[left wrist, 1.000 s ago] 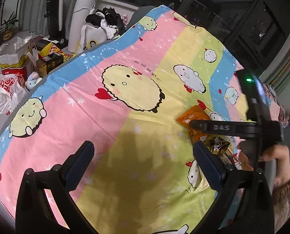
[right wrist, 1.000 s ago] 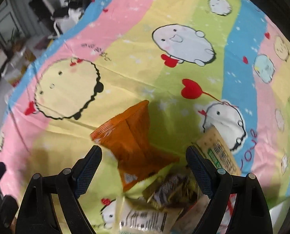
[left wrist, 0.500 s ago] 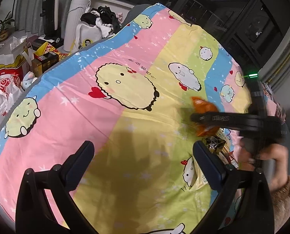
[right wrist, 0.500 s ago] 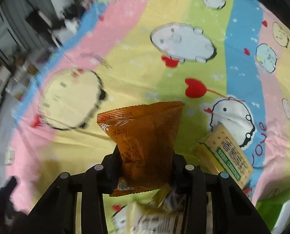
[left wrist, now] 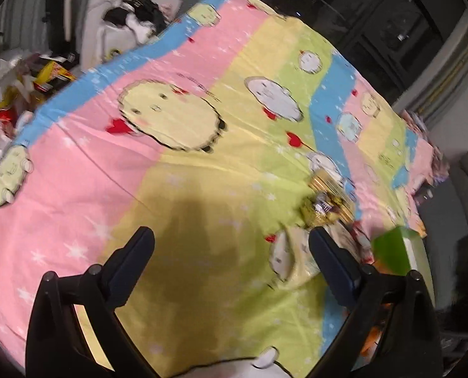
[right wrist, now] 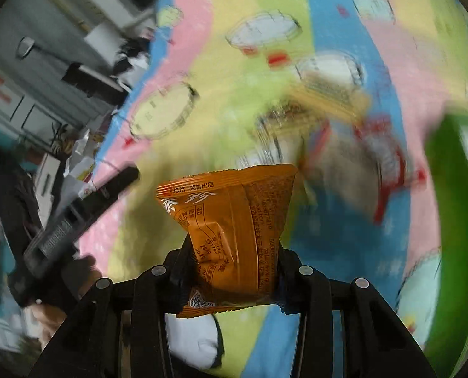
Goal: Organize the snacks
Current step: 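Grasp the orange chip bag with the right gripper and lift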
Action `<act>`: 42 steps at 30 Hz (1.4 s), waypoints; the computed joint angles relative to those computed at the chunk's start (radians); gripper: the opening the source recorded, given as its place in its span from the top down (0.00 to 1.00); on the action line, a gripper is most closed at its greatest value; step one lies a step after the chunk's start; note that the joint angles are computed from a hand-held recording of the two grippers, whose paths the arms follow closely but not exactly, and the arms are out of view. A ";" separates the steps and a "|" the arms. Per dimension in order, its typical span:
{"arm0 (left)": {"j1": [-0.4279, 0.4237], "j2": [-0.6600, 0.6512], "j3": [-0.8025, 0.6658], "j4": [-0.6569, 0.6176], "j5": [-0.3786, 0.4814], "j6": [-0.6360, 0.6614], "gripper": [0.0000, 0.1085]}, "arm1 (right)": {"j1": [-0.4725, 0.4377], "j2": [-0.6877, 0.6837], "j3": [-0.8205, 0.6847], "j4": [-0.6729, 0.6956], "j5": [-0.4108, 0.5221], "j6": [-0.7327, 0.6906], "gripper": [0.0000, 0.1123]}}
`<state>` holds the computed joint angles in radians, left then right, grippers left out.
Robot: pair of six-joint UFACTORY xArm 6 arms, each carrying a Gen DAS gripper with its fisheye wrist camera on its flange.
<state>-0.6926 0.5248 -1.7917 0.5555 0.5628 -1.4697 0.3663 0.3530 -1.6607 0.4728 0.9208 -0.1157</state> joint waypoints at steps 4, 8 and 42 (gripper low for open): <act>-0.012 0.034 -0.038 -0.062 -0.012 0.056 0.13 | -0.002 -0.023 0.080 -0.094 -0.042 0.079 0.63; -0.037 0.099 -0.141 -0.093 0.059 0.142 0.24 | -0.010 -0.018 0.081 -0.087 -0.043 0.088 0.59; -0.128 0.609 -0.933 -0.562 0.289 0.754 0.51 | -0.087 -0.025 0.144 0.326 -0.052 -0.188 0.56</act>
